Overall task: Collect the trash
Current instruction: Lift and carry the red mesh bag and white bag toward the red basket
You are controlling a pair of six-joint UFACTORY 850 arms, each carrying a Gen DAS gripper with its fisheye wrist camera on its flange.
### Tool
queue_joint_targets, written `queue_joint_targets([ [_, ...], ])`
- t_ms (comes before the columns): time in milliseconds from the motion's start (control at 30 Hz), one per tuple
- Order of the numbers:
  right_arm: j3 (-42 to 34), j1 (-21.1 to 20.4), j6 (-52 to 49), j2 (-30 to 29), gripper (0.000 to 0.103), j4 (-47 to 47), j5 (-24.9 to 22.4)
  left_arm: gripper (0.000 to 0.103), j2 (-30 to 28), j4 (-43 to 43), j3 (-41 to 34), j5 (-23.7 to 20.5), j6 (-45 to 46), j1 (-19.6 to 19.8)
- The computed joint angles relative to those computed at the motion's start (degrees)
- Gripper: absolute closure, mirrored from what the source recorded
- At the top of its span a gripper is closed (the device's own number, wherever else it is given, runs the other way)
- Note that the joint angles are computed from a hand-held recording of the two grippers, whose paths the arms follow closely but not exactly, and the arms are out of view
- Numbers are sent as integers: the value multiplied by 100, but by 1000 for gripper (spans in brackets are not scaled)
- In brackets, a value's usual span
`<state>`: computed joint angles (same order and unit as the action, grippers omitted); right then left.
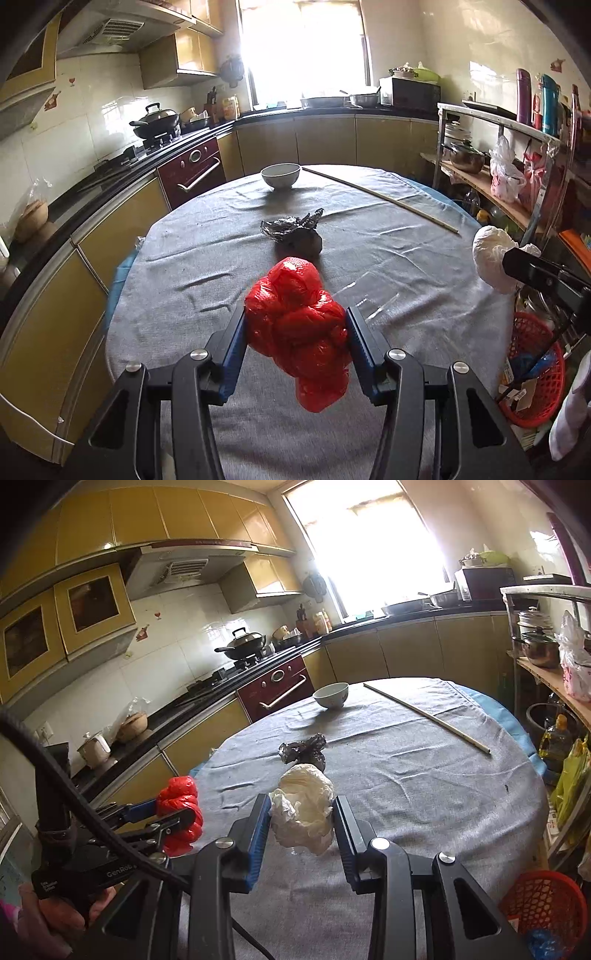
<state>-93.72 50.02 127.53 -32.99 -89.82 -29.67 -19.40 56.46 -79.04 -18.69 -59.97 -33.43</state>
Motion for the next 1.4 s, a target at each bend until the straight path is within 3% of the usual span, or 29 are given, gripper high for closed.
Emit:
queue_joint_targets([
  [433, 563, -34, 855, 236, 66, -611, 191, 49, -172, 165, -166, -711, 209, -392],
  [933, 806, -376, 1045, 275, 66, -366, 294, 49, -1030, -1013, -1225, -821, 1894, -471],
  [1167, 783, -476, 674, 256, 66, -40, 368, 49, -1303, -1406, -1587, -901, 2267, -528],
  [1400, 1106, -486, 920, 498, 66, -141, 186, 49, -1463, -1578, -1864, -919, 2580, -676],
])
